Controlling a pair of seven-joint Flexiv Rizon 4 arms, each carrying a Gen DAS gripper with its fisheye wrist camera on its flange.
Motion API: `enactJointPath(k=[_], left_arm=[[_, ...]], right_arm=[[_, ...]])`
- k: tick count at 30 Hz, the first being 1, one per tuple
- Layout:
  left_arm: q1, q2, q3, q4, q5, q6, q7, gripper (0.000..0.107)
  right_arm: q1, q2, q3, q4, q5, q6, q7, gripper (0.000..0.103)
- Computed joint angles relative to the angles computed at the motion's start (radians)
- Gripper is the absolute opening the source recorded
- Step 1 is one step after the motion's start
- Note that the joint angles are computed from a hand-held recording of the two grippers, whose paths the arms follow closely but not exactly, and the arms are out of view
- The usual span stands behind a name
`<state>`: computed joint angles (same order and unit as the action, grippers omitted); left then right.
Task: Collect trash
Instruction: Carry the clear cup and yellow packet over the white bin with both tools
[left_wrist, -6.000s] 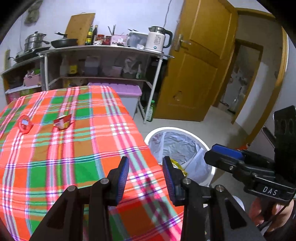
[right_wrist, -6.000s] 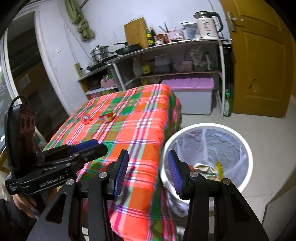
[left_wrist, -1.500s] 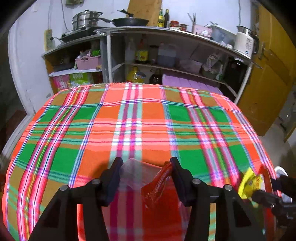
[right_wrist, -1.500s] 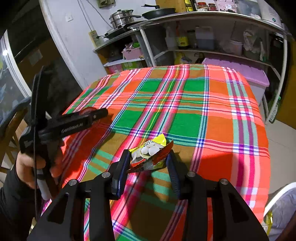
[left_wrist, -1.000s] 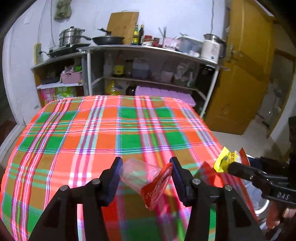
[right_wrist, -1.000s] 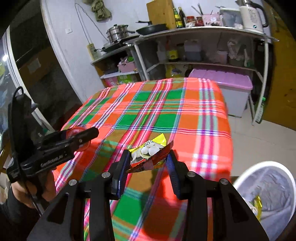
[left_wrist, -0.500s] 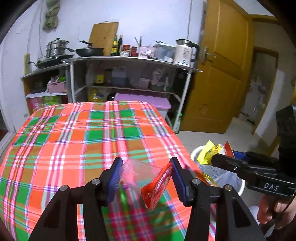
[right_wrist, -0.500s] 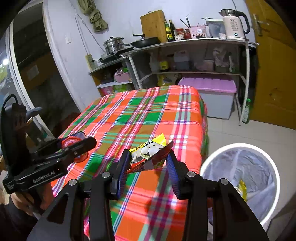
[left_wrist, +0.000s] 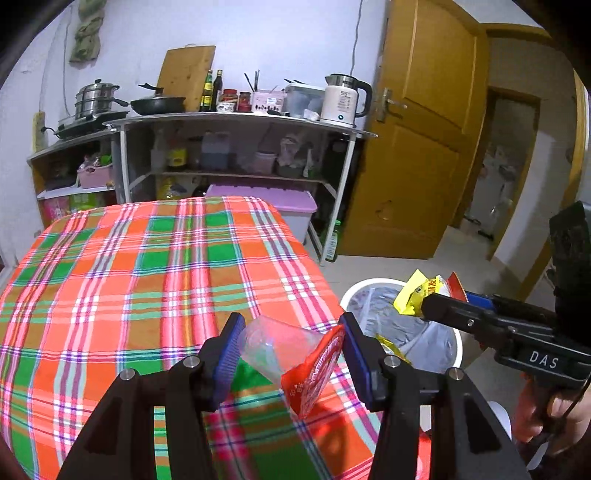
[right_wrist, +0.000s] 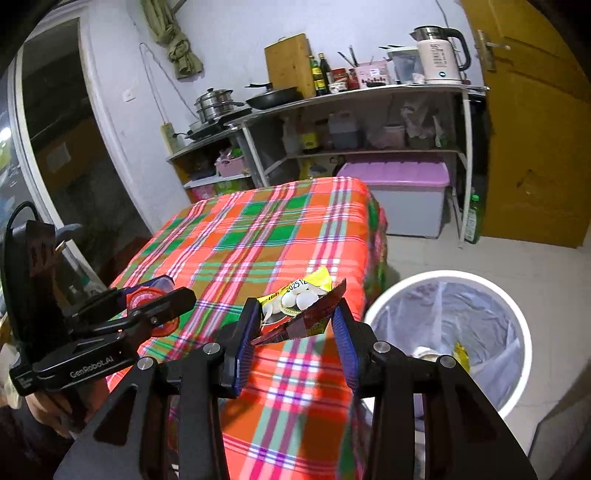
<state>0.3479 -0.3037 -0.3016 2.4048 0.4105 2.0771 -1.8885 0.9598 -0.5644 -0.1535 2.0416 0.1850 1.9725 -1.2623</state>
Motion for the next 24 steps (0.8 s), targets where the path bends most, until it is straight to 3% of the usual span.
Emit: enactJointPath(k=[12,24], left_arm=[[-0.064,-0.07,-0.04,-0.065,-0.034,-0.025,0.058,0.052],[-0.099,-0.217,-0.144,-0.192,-0.097,-0.095,0.181,0.052]], right_arm=[[-0.028,0.002,-0.015,0.049,0.059,0.025,0.015,0.041],[-0.112,-0.017,0.004,0.076,0.075,0.034,0.051,0.041]])
